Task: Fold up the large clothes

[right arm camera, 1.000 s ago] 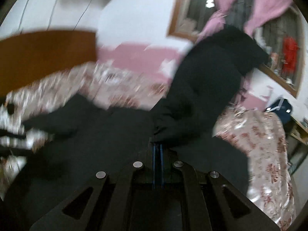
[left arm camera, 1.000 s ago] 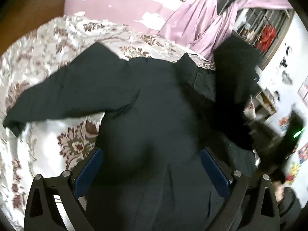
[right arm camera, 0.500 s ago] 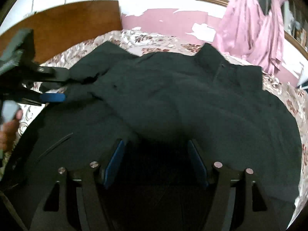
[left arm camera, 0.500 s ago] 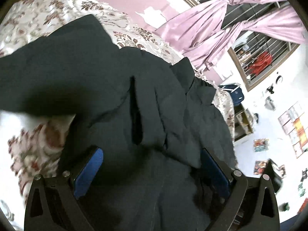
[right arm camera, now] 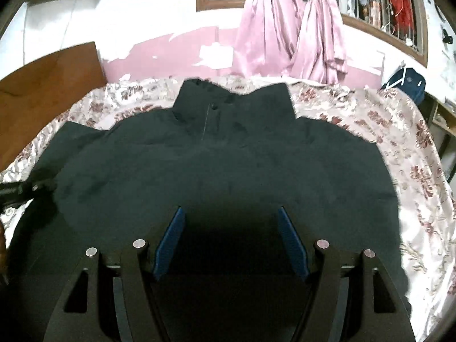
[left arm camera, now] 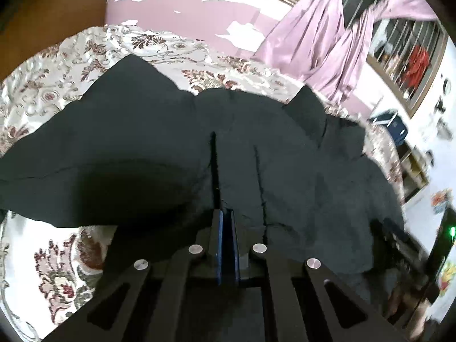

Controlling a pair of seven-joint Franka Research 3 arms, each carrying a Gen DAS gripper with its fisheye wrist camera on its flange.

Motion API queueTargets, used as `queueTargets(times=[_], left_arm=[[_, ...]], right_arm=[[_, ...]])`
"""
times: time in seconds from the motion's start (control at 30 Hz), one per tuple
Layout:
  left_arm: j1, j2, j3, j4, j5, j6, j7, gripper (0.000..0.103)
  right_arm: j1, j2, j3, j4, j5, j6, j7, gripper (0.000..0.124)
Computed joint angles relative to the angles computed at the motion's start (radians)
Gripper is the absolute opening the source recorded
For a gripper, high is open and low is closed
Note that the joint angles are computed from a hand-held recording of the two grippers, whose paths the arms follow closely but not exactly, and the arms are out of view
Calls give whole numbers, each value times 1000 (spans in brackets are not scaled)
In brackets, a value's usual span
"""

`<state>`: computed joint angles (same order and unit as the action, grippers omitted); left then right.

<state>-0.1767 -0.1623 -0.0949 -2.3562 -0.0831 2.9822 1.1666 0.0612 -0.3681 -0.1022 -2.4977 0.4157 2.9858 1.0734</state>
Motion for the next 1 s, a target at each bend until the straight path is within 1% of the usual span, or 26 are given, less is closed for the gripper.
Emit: queueTargets(times=[0.03, 0.07, 0.13, 0.17, 0.2, 0.23, 0.27, 0.3, 0.33, 0.4, 0.43, 0.47, 0.5, 0.53, 0.57, 0.6, 0.63, 0.67, 0.7, 0.73, 0.77, 0.83, 0.87, 0.9, 0.97, 1.0], left_arm=[[-3, 4, 4, -2, -3, 0, 12, 6], [-12, 1, 14, -7, -24, 1, 33, 6], [-51, 6, 49, -10, -108, 10, 115, 6], [-70, 4, 65, -14, -157, 16, 161, 7], [-97, 1, 87, -18, -224, 22, 221, 9], [-118, -5, 104, -25, -287, 28, 272, 9], [-163, -15, 141, -33, -393, 30, 355, 9], [-190, -23, 162, -36, -472, 26, 416, 9], [-222, -41, 195, -42, -568, 2, 495, 10], [-230, -75, 206, -65, -653, -21, 561, 11], [-229, -96, 212, -79, -690, -35, 593, 13], [-223, -120, 217, -95, -721, -51, 617, 15], [-215, -144, 221, -111, -748, -65, 639, 21], [-200, -175, 225, -131, -765, -81, 650, 31], [-187, -197, 226, -147, -777, -88, 654, 38], [-201, -224, 256, -163, -821, -90, 691, 51], [-181, -251, 257, -181, -841, -92, 692, 70], [-128, -269, 223, -203, -798, -81, 622, 79], [-92, -287, 208, -224, -754, -64, 554, 85], [-84, -308, 227, -244, -767, -47, 538, 85], [-93, -318, 260, -253, -774, -44, 532, 85], [-29, -318, 265, -266, -724, -47, 425, 85], [-28, -313, 283, -268, -721, -42, 400, 86], [-31, -302, 315, -264, -729, -44, 381, 86], [-13, -266, 341, -247, -736, -60, 323, 87], [-24, -245, 368, -232, -766, -66, 325, 87]], right_arm=[[3, 31, 7, 15, -1, -2, 7, 63], [-11, 80, 30, 55, -22, -6, 33, 63], [-106, 128, 128, 72, -159, -9, 165, 63], [-134, 156, 156, 89, -222, -6, 221, 63], [-147, 168, 169, 91, -270, 1, 262, 63], [-151, 179, 172, 97, -305, 8, 287, 64], [-146, 172, 166, 89, -325, 13, 301, 64], [-142, 174, 162, 78, -342, 30, 316, 65], [-139, 173, 158, 72, -354, 41, 329, 67], [-148, 173, 162, 63, -385, 62, 368, 73], [-148, 171, 157, 59, -389, 68, 378, 77], [-141, 163, 147, 51, -384, 70, 378, 78], [-128, 165, 135, 47, -370, 80, 373, 79], [-118, 165, 125, 45, -358, 84, 365, 80], [-111, 164, 116, 46, -348, 84, 355, 81], [-119, 167, 123, 45, -353, 90, 362, 81], [-122, 168, 124, 45, -354, 91, 363, 82], [-133, 169, 134, 45, -365, 94, 375, 82], [-147, 173, 147, 46, -380, 99, 390, 83], [-152, 173, 151, 44, -387, 104, 398, 84], [-150, 173, 150, 42, -387, 108, 400, 85], [-134, 175, 137, 40, -371, 115, 390, 85], [-127, 175, 131, 39, -363, 117, 384, 85], [-115, 179, 121, 42, -348, 119, 372, 85], [-117, 184, 125, 43, -344, 125, 373, 85], [-117, 186, 126, 44, -343, 127, 372, 85]])
